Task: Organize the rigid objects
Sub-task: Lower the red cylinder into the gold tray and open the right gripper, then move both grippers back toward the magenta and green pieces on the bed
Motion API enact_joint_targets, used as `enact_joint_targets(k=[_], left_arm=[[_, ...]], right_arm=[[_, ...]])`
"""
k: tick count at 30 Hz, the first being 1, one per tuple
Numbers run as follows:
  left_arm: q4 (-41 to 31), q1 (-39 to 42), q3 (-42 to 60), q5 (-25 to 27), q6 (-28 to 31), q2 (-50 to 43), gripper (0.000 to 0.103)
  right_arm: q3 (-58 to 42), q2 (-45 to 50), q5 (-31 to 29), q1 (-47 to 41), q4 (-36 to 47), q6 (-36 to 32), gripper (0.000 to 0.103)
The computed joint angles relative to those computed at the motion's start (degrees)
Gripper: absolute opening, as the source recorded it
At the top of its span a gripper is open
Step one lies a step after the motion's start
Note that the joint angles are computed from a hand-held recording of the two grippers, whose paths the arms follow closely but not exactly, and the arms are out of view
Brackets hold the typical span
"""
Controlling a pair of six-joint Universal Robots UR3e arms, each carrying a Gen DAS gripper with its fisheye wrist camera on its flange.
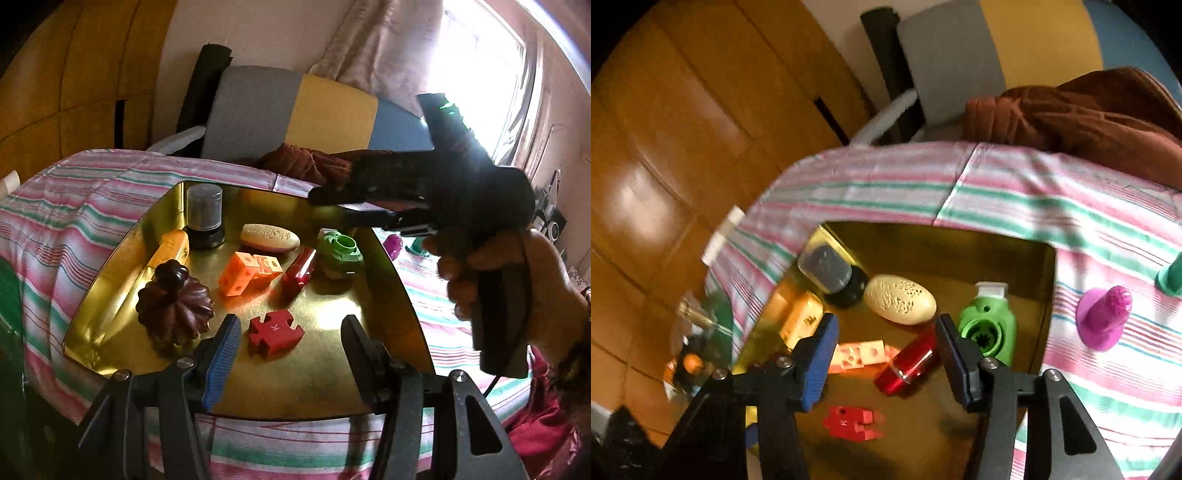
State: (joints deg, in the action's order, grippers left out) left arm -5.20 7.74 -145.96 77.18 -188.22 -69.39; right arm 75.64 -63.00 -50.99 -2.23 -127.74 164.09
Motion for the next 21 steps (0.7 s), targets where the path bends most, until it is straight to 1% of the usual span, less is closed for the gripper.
enact_joint_targets(k=[4, 6, 8, 11, 14, 17, 21], left_arm=[[1.05, -0.49, -0.14, 0.15, -0.07, -0.75, 0.057], [1.34, -1.27, 0.13, 0.88, -0.16, -1.3, 0.057], [1.86, -1.12, -0.02, 0.49, 0.05, -1.52, 0.057], [2.06, -2.02, 0.28, 1.02, 0.13, -1.97, 0.057], [2.47, -2.83, 0.48, 1.17, 0.23, -2.45, 0.057], [2.81, -3.72, 0.74, 1.19, 0.29, -2.94, 0.057], [3.65, -4.86, 0.65, 1.15, 0.5, -3.3, 0.057]], right_arm=[[4.35, -3.47, 1.92, -2.39, -2.17, 0.19, 0.056], [7.59, -5.65, 3.24, -4.03, -3.97, 0.9, 0.056], [10.81, -8.01, 4.35, -6.06, -5.0, 1.01, 0.057], [15.69, -11.88, 4.79, -8.9, -6.04, -0.35, 0.059], [19.2, -14.99, 3.71, -11.2, -5.14, -3.19, 0.06], [21.71, -17.18, 0.05, -12.66, -3.56, -6.68, 0.06], [26.21, -18.75, -3.94, -15.29, -4.49, -10.02, 0.06]])
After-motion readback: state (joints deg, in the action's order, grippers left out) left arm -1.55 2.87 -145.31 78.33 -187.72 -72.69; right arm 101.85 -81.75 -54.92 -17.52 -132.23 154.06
